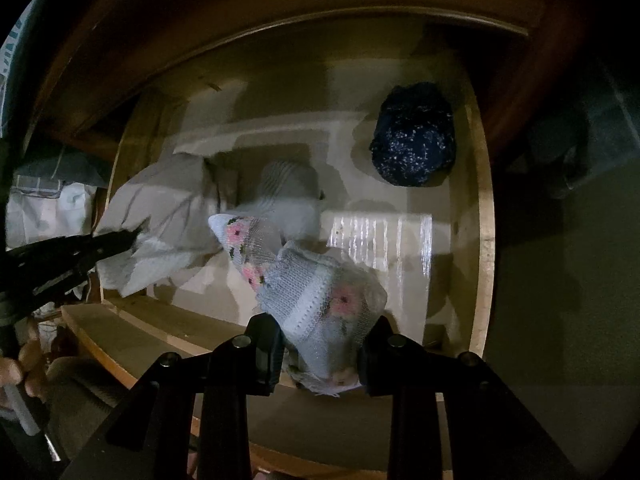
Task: Take underwear out of drawer
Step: 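Lower the left gripper onto the grey-white garment and grasp it while the right gripper holds the floral one, then lift the grey-white garment and carry it into the shoe box with the left gripper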
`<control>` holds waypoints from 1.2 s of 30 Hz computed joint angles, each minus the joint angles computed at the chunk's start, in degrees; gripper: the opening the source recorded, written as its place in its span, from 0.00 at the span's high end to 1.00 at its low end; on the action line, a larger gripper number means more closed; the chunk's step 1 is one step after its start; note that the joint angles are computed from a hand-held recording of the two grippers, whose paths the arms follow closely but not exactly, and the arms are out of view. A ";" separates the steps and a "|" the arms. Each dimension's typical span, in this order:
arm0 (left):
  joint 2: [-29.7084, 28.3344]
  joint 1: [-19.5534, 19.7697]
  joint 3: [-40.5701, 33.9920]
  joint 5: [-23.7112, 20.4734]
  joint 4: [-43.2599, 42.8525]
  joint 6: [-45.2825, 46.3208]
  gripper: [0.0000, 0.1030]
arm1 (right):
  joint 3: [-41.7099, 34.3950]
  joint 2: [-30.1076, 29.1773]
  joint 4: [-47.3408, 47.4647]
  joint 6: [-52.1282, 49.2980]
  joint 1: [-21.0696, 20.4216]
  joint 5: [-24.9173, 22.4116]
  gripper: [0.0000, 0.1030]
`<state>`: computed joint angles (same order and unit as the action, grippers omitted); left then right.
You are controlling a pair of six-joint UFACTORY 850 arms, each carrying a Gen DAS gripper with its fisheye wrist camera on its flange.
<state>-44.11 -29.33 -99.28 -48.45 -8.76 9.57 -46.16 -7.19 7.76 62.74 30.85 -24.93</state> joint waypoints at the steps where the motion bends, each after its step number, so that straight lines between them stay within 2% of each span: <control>1: 0.73 0.16 0.55 0.32 -0.67 0.36 0.93 | 0.00 0.00 -0.02 0.00 0.01 0.02 0.74; 12: 8.35 -1.05 7.47 4.88 -1.93 2.80 0.93 | 0.25 0.26 -0.62 1.34 0.05 0.64 0.74; 19: 13.44 -0.69 11.56 7.20 -5.46 6.33 0.93 | -0.52 -0.06 -2.33 2.71 0.27 -0.85 0.74; 36: 22.99 0.98 15.11 8.36 -10.65 10.71 0.93 | -1.75 -0.95 -7.16 5.97 0.79 -5.41 0.74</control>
<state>-21.11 -28.35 -84.17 -40.09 -19.41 20.28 -47.91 -8.13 0.60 68.71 31.65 -30.33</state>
